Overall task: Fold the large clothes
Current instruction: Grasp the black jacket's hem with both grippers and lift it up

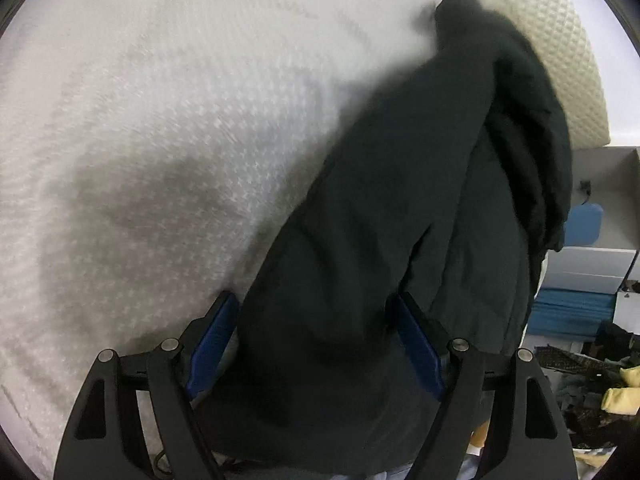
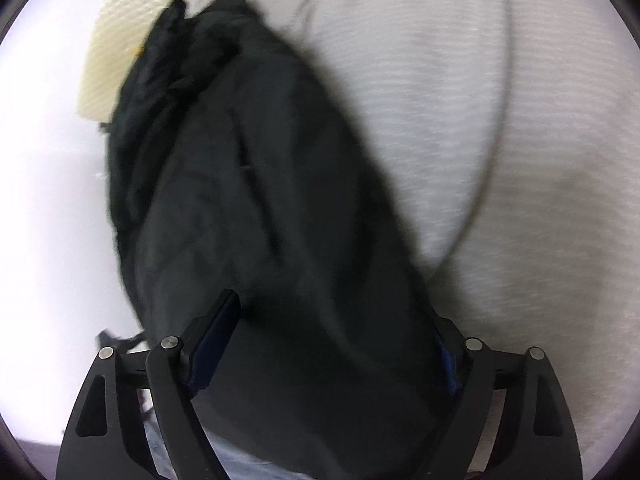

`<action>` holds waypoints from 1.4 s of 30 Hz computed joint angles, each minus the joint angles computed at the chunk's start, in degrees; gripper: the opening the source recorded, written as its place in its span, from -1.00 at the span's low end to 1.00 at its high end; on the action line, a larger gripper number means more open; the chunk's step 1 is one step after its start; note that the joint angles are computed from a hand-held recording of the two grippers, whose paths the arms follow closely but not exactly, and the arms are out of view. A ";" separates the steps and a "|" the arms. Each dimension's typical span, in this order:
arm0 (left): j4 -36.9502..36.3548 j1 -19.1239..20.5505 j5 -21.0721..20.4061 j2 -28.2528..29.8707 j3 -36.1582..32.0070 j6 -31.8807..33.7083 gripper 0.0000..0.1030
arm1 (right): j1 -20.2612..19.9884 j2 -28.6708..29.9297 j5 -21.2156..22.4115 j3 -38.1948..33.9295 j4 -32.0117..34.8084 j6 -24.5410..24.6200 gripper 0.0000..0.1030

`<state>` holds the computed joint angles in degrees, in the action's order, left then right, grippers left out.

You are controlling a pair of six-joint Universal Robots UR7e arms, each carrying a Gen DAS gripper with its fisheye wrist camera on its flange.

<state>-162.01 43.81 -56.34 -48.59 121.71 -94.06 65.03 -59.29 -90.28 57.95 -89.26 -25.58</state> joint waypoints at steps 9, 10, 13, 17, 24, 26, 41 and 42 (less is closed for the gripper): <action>-21.29 0.63 -5.19 3.80 1.15 15.94 0.54 | 0.50 1.33 8.02 -4.09 9.52 -4.82 0.70; -22.43 0.49 -5.51 4.27 0.62 17.24 0.54 | 0.78 1.17 7.77 -3.76 9.53 -5.67 0.71; -23.51 -0.08 -6.30 4.58 -0.22 20.42 0.54 | 0.82 0.78 7.34 -2.90 8.53 -6.35 0.74; -18.09 0.21 -5.60 4.30 -1.54 17.13 0.54 | 0.25 0.83 5.98 -1.77 5.05 -2.76 0.84; -6.93 1.69 -6.63 3.61 -3.89 12.39 0.54 | 1.34 0.06 -5.35 1.62 -0.50 -1.66 0.99; -4.02 2.85 -8.34 4.40 -5.65 12.56 0.54 | 1.68 -0.03 -6.75 2.19 -1.08 -2.50 0.99; -20.24 2.06 -10.80 5.00 -3.01 25.51 0.48 | 1.44 -0.37 8.16 -0.96 9.85 -12.97 0.44; -20.46 2.15 -10.68 5.02 -3.06 25.57 0.42 | 1.44 -0.29 8.47 -0.80 9.08 -12.35 0.37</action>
<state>-182.47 45.96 -67.02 -43.57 118.64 -68.49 66.47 -59.57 -81.80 57.15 -80.18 -37.93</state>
